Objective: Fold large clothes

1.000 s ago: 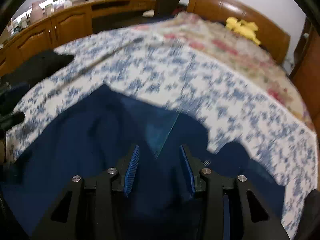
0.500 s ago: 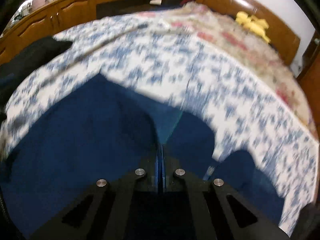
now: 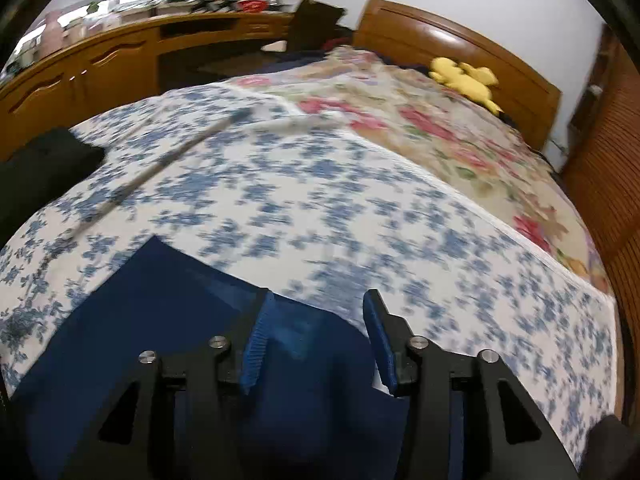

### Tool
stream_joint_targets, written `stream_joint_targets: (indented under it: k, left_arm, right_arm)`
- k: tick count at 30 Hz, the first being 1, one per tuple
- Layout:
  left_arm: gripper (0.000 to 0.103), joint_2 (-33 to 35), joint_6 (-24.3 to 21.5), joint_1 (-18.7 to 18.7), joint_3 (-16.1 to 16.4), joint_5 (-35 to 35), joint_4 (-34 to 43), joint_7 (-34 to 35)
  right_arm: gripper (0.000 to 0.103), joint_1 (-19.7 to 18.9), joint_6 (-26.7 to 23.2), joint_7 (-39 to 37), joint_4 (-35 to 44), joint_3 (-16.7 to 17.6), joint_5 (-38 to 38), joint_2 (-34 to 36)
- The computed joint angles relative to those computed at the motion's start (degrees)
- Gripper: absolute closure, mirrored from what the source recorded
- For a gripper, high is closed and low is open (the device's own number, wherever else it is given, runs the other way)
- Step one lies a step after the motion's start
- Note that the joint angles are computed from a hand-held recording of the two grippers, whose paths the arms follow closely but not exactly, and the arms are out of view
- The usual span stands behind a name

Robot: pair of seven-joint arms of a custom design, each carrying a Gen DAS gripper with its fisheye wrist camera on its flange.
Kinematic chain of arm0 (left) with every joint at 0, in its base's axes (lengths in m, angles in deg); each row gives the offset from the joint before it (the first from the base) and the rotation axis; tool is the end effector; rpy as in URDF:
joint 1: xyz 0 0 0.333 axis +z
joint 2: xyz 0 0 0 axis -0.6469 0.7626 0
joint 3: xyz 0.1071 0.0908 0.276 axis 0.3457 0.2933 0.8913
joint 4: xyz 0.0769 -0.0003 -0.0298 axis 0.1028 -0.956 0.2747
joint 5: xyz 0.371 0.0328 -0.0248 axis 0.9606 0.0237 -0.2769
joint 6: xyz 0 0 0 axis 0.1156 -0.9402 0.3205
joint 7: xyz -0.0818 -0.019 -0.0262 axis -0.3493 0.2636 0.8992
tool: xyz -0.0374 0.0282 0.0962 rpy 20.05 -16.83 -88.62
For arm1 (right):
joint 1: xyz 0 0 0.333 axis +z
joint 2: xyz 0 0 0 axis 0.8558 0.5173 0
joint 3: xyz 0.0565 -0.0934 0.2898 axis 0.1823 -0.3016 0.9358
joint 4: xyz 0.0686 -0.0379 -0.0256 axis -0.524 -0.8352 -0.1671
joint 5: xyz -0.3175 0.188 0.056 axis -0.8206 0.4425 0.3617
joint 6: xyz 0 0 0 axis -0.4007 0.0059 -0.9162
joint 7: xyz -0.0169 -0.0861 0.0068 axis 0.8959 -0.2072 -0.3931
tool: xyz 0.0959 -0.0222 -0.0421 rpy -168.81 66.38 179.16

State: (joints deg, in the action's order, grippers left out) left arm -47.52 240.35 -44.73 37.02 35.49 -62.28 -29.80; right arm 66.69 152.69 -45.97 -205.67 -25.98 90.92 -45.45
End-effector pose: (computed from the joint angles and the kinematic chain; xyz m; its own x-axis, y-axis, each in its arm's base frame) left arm 0.4324 -0.0888 0.5105 -0.0993 -0.9926 0.0706 -0.5286 -0.0075 -0.8488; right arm 0.4435 0.0860 0.6905 0.6313 -0.7438 0.2194 -0.4218 -0.5667 -0.7078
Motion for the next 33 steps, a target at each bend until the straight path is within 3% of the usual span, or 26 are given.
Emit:
stream_joint_targets:
  k: [5, 8, 11, 15, 18, 22, 27, 28, 29, 31, 33]
  left_arm:
    - [0.025, -0.1, 1.0, -4.0, 1.1, -0.8, 1.5, 0.4]
    - [0.025, 0.5, 1.5, -8.4, 3.2, -1.2, 2.9, 1.2]
    - [0.025, 1.9, 1.2, -15.3, 7.3, -2.5, 4.7, 2.9]
    - [0.025, 4.6, 0.0, -26.9, 15.1, -7.1, 7.1, 7.7]
    - [0.025, 6.9, -1.1, -26.8, 13.9, -9.0, 8.6, 9.4]
    - [0.025, 9.2, -3.1, -34.5, 19.7, -16.7, 9.6, 15.6]
    - [0.025, 11.8, -5.1, -32.1, 16.4, -20.6, 10.9, 17.9]
    - [0.025, 12.2, -5.5, -31.3, 15.5, -21.1, 11.1, 18.2]
    - [0.025, 12.5, -5.8, -30.4, 14.5, -21.3, 11.2, 18.4]
    - [0.025, 12.9, -6.3, -28.4, 12.3, -21.4, 11.4, 18.5]
    - [0.025, 13.2, -6.7, -26.6, 10.4, -21.6, 11.6, 18.9]
  right_arm:
    - [0.055, -4.0, -1.1, 0.8, 1.2, -2.5, -2.4, 0.3]
    - [0.055, -7.3, -0.8, 1.9, 1.3, -3.9, -4.2, 1.0]
    - [0.055, -10.8, -0.4, 4.2, 1.9, -4.7, -6.5, 3.2]
    - [0.055, -14.0, -1.0, 8.0, 3.2, -6.0, -8.6, 6.7]
    - [0.055, -14.8, -2.6, 9.4, 5.3, -7.0, -8.4, 9.7]
    - [0.055, -15.3, -3.6, 10.1, 7.0, -7.8, -9.1, 12.9]
    - [0.055, -15.1, -7.4, 10.1, 9.0, -8.8, -7.4, 15.3]
    - [0.061, -14.9, -8.5, 8.9, 9.3, -9.2, -5.7, 15.5]
    - [0.08, -14.7, -9.5, 7.1, 9.5, -9.7, -3.7, 15.3]
    - [0.098, -14.4, -8.8, 4.3, 9.1, -10.0, -1.7, 14.8]
    - [0.099, -13.3, -4.4, 0.3, 6.8, -10.9, 1.0, 13.0]
